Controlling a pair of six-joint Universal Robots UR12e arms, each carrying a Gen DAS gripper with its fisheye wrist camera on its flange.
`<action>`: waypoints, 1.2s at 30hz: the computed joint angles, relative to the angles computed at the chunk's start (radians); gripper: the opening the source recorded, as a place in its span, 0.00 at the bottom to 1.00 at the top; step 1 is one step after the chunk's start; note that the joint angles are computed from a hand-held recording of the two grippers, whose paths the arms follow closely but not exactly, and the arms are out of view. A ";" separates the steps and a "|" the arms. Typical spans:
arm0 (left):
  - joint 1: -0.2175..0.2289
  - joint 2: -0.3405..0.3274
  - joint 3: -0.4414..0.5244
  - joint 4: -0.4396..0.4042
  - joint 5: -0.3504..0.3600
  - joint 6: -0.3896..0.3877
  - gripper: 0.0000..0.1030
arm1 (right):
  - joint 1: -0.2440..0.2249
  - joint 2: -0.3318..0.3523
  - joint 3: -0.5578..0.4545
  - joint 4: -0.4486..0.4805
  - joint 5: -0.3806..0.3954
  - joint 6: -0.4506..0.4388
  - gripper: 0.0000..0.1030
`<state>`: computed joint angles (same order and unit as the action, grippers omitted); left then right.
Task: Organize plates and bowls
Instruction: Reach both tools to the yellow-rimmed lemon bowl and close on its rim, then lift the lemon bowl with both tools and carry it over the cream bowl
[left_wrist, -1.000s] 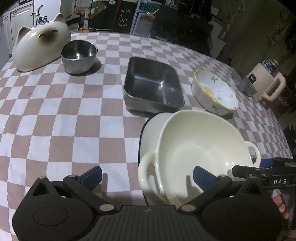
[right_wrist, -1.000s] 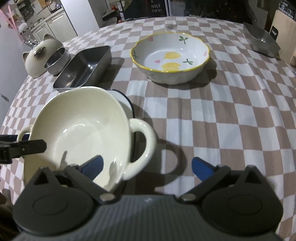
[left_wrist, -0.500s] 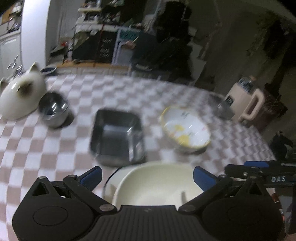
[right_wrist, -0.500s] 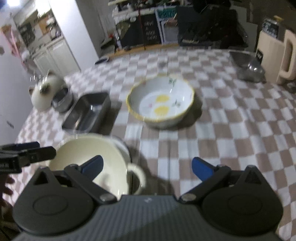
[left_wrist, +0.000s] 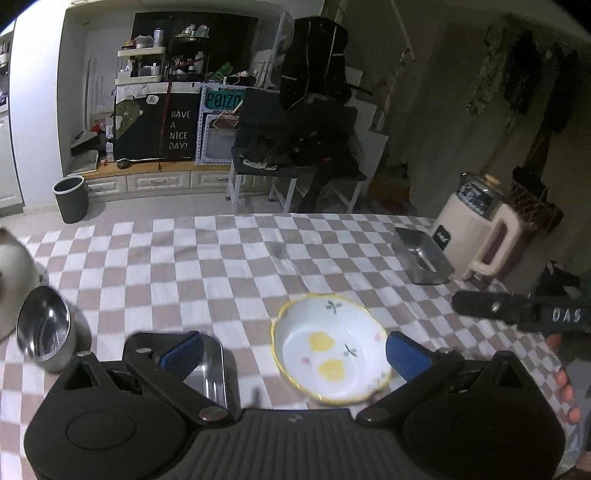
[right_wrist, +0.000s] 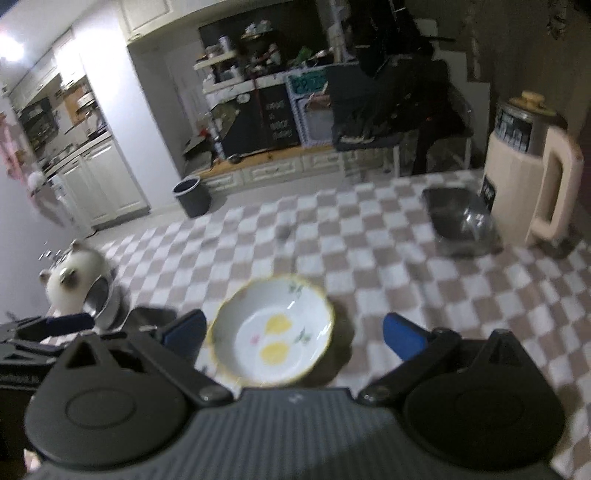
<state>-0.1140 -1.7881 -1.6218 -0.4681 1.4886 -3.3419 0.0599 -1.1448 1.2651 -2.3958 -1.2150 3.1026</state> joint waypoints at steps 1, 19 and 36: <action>-0.001 -0.012 0.019 -0.021 0.004 0.005 1.00 | -0.001 0.016 -0.024 0.011 -0.003 0.011 0.99; 0.011 -0.155 0.182 -0.317 -0.014 0.028 0.29 | 0.023 0.176 -0.219 0.301 -0.040 -0.023 0.26; 0.004 -0.199 0.217 -0.379 -0.011 0.056 0.13 | 0.049 0.220 -0.263 0.398 -0.112 -0.049 0.10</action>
<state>-0.1103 -1.9868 -1.4044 -0.8469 1.4777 -3.2855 0.1088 -0.9245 1.0024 -1.9981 -1.3266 3.0539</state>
